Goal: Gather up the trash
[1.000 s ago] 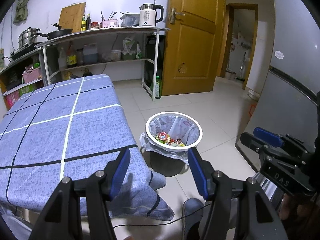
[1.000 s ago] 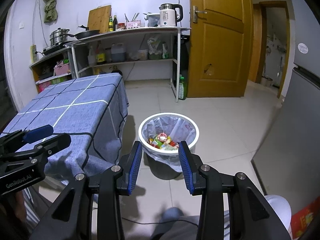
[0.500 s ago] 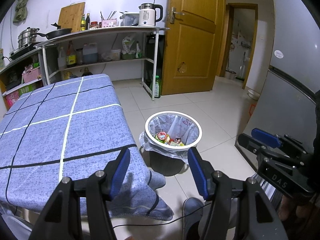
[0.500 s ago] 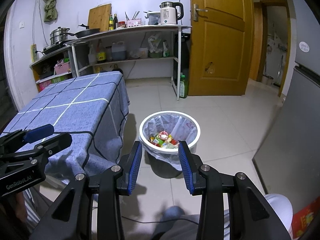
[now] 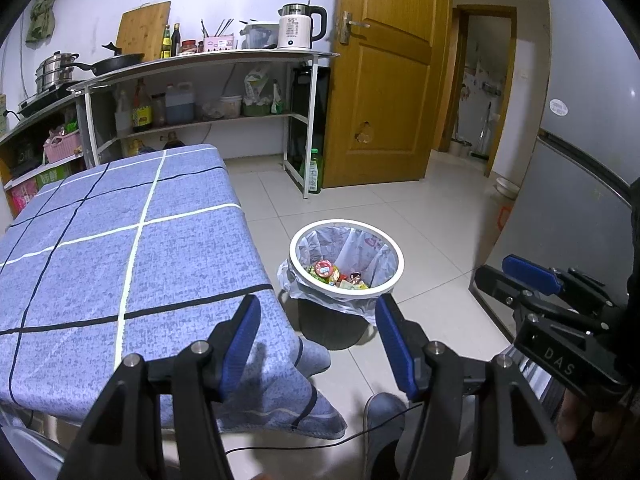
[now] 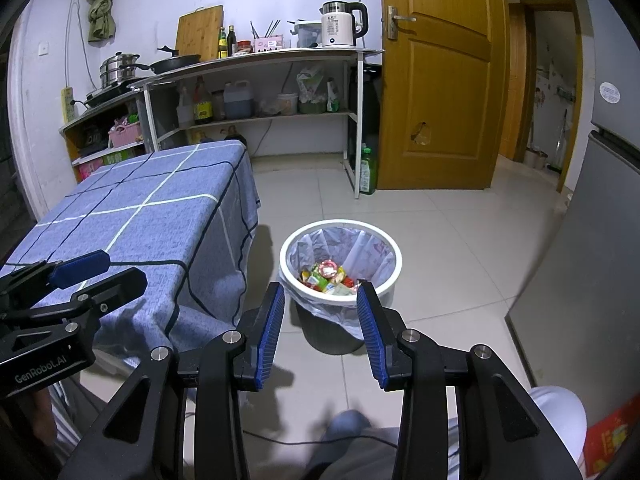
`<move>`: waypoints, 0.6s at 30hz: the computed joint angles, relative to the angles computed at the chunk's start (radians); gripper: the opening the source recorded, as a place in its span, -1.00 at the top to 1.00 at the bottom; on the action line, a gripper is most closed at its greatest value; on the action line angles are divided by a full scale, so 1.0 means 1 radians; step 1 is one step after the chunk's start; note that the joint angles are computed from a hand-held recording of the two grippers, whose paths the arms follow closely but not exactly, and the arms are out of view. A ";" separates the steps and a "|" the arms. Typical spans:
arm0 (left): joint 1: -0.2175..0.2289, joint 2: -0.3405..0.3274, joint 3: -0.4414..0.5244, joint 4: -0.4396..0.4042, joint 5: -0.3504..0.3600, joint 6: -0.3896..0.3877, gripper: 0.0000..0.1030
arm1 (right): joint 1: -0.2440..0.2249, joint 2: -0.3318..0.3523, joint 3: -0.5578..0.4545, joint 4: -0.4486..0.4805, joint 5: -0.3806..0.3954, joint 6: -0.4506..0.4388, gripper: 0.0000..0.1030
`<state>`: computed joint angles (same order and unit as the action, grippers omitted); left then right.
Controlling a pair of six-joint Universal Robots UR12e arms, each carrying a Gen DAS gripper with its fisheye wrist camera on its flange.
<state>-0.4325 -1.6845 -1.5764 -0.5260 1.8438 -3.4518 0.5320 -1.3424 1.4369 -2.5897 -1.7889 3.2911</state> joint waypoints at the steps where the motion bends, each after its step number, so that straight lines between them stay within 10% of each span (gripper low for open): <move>1: 0.000 0.000 0.000 -0.002 0.000 -0.001 -0.20 | -0.001 0.000 -0.001 0.001 0.001 -0.002 0.25; 18: 0.000 0.002 -0.004 -0.013 -0.005 -0.013 -0.20 | 0.000 -0.002 0.001 0.006 0.003 0.002 0.25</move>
<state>-0.4325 -1.6823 -1.5800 -0.5386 1.8387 -3.4648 0.5325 -1.3442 1.4384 -2.5836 -1.7860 3.2932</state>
